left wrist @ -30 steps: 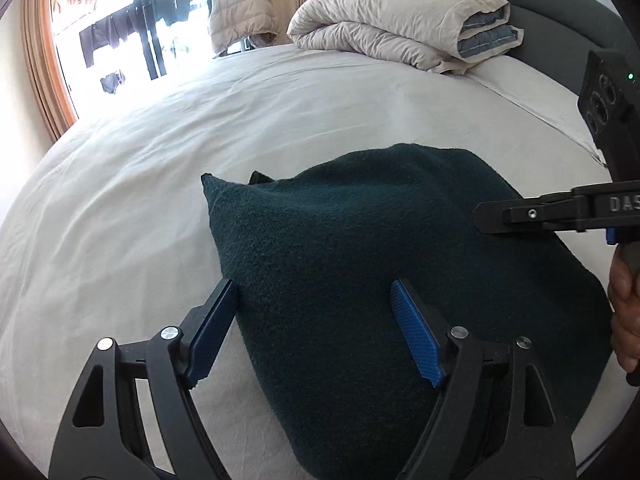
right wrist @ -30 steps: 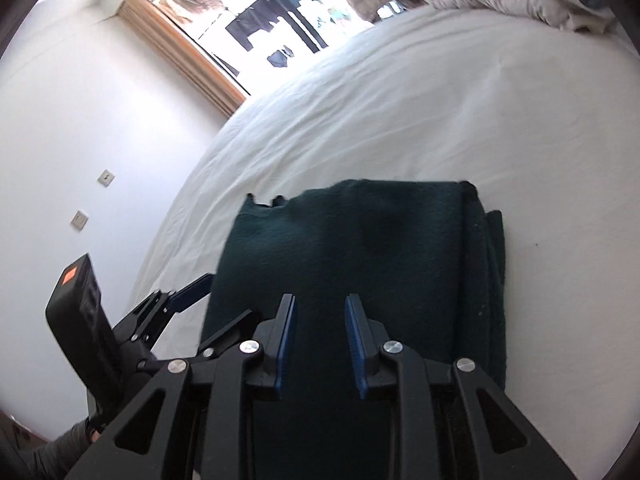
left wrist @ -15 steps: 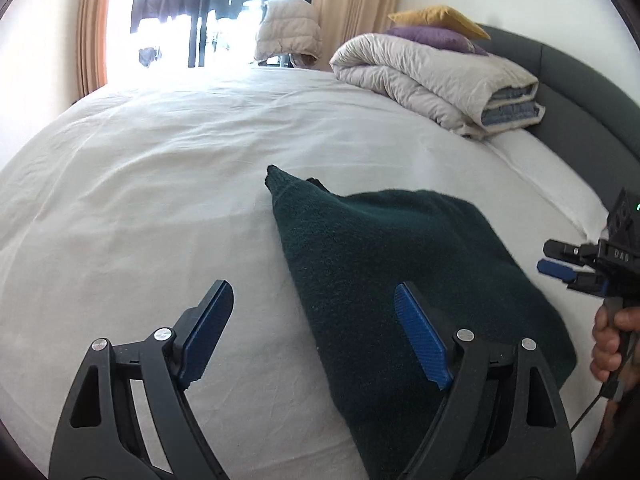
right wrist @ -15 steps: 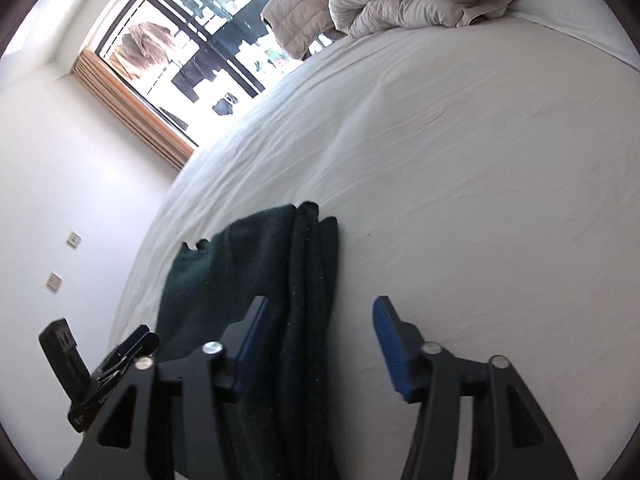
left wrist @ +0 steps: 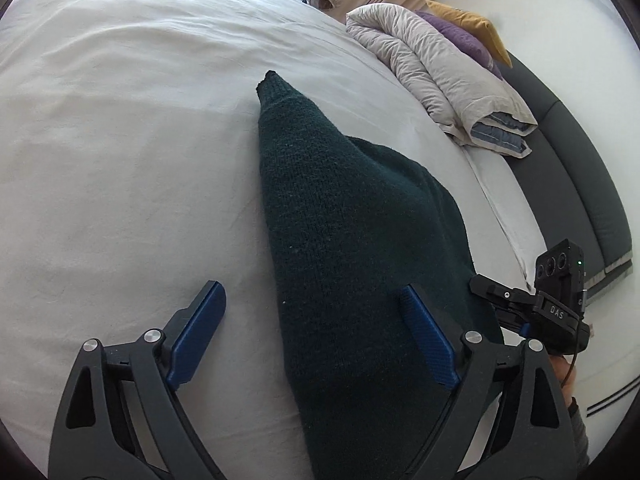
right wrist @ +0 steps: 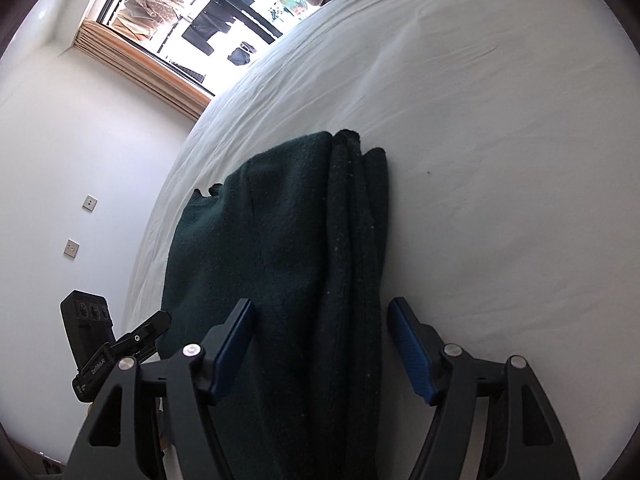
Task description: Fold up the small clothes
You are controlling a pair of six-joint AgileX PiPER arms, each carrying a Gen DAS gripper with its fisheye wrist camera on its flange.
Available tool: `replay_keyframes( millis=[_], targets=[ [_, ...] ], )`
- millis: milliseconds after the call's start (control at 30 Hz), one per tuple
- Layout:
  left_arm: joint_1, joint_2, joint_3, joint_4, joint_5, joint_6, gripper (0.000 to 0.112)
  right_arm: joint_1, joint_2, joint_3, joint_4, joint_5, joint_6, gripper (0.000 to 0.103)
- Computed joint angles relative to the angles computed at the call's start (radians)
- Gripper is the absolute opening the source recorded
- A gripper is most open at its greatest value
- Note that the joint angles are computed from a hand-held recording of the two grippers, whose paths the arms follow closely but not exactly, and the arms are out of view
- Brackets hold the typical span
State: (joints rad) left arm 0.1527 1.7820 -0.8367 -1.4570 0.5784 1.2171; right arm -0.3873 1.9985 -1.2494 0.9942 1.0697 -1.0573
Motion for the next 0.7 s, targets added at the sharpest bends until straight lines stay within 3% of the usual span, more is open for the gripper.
replay_keyframes(
  millis=[33, 67, 100, 133, 167, 333, 500, 600, 700],
  targets=[
    [-0.007, 0.01, -0.014, 0.017, 0.004, -0.017, 0.09, 0.007, -0.003, 0.001, -0.002, -0.005, -0.004, 0.069],
    [-0.018, 0.018, -0.025, 0.03, 0.002, -0.028, 0.09, 0.017, -0.003, -0.004, -0.011, -0.012, 0.002, 0.058],
    [-0.032, 0.022, -0.036, 0.041, -0.003, -0.039, 0.083, 0.023, -0.007, -0.001, -0.021, -0.02, 0.012, 0.055],
    [-0.039, 0.036, -0.051, 0.051, 0.018, -0.047, 0.064, 0.029, -0.006, -0.001, -0.022, -0.029, 0.017, 0.05],
    [-0.051, 0.05, -0.067, 0.076, 0.029, -0.086, 0.059, 0.037, -0.011, 0.006, -0.027, -0.039, 0.021, 0.043],
    [-0.142, -0.015, -0.067, 0.2, -0.092, -0.197, 0.04, 0.131, -0.133, 0.11, -0.106, -0.236, 0.019, 0.032],
    [-0.155, -0.154, -0.008, 0.28, -0.101, -0.268, 0.033, 0.223, -0.35, 0.262, -0.139, -0.368, -0.001, 0.027],
    [-0.162, -0.324, 0.076, 0.382, -0.125, -0.355, 0.033, 0.297, -0.516, 0.373, -0.185, -0.423, 0.025, 0.026],
    [-0.085, -0.519, 0.169, 0.473, -0.063, -0.424, 0.033, 0.359, -0.665, 0.471, -0.216, -0.425, 0.074, 0.026]
  ],
)
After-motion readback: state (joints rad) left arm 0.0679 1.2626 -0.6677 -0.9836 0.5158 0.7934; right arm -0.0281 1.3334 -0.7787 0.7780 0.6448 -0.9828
